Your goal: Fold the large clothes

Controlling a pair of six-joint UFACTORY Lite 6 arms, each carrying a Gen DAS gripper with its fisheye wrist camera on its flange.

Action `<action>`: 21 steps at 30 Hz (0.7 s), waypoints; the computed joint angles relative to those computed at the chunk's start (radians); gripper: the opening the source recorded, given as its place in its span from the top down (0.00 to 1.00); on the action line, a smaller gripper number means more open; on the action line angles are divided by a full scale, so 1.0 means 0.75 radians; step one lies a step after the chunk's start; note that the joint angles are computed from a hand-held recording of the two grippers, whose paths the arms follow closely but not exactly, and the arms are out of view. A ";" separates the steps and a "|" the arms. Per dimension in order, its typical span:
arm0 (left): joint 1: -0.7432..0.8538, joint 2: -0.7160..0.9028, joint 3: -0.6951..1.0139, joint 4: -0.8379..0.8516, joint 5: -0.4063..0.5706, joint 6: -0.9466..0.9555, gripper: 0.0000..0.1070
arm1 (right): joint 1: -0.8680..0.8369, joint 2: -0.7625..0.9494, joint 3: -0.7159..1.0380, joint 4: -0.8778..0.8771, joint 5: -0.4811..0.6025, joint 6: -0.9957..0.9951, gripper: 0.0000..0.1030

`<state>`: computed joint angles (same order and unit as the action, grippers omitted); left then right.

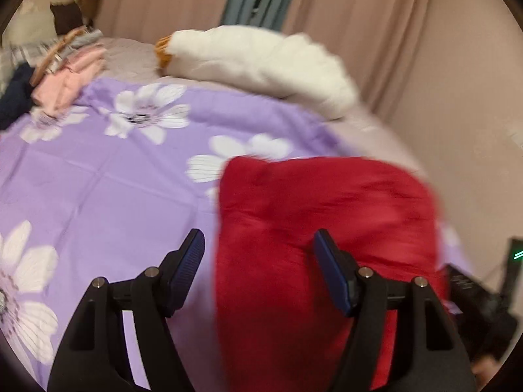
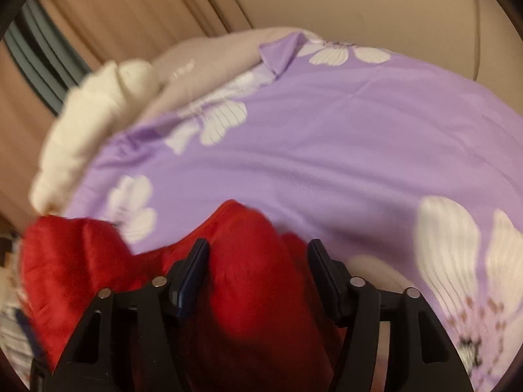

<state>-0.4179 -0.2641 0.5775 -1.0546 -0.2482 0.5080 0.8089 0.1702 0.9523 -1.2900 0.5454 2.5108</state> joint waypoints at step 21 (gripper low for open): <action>-0.232 0.380 -0.123 0.284 -0.429 -0.548 0.20 | 0.272 0.132 -0.210 -0.353 0.296 0.559 0.26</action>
